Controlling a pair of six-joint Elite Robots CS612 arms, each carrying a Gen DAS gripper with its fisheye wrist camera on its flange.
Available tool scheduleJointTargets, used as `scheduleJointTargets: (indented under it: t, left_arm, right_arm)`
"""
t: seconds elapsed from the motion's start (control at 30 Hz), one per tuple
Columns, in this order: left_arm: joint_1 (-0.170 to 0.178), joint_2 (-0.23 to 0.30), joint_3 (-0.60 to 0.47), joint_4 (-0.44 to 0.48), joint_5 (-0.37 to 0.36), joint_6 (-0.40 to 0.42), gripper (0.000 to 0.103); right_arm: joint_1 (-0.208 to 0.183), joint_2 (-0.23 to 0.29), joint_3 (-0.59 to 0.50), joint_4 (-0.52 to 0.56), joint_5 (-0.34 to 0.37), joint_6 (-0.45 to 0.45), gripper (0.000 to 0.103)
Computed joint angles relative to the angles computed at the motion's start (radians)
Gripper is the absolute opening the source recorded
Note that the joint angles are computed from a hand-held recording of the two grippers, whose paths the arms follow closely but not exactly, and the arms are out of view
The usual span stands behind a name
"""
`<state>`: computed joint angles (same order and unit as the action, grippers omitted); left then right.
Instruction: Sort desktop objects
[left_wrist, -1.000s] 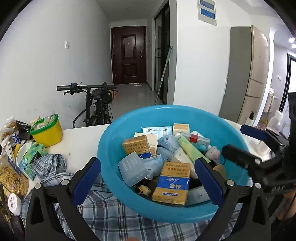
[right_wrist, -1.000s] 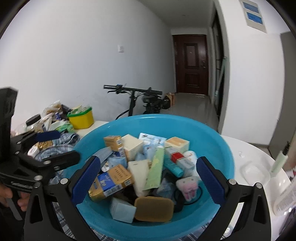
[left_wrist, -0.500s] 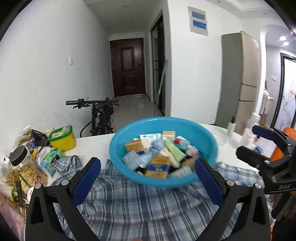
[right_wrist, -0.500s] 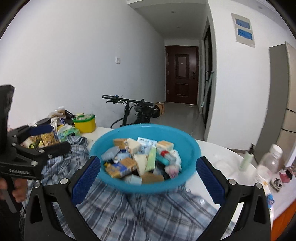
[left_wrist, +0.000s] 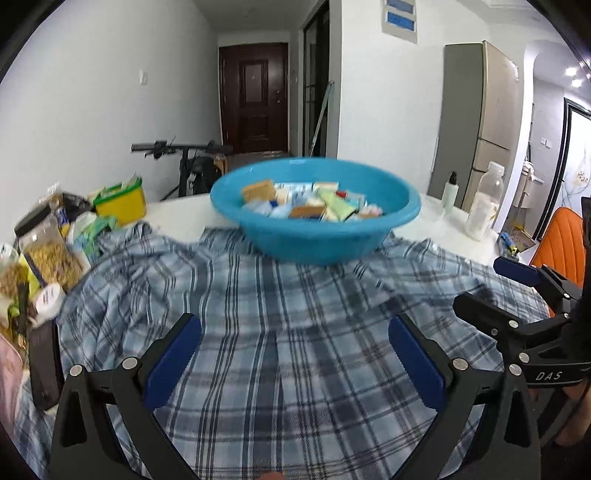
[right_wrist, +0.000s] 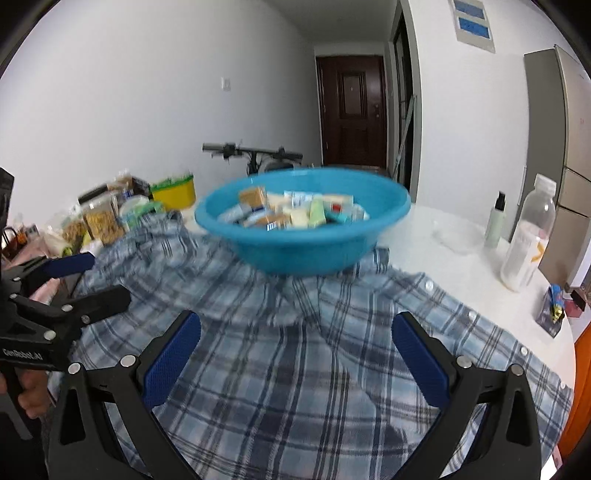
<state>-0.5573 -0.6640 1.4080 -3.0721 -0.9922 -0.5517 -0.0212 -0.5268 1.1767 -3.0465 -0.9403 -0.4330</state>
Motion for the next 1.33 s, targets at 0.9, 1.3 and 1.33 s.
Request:
scheduleJointTargets:
  t: [0.9, 1.3, 1.33]
  left_arm:
    - [0.02, 0.03, -0.024, 0.037, -0.021, -0.036, 0.103]
    - [0.025, 0.037, -0.024, 0.022, -0.043, -0.04, 0.103]
    - [0.023, 0.037, -0.025, 0.036, -0.033, -0.046, 0.103]
  right_arm:
    - [0.013, 0.028, -0.036, 0.082, -0.009, -0.023, 0.103]
    - [0.016, 0.03, -0.037, 0.095, -0.022, -0.034, 0.103]
    - [0.016, 0.03, -0.037, 0.095, -0.022, -0.034, 0.103]
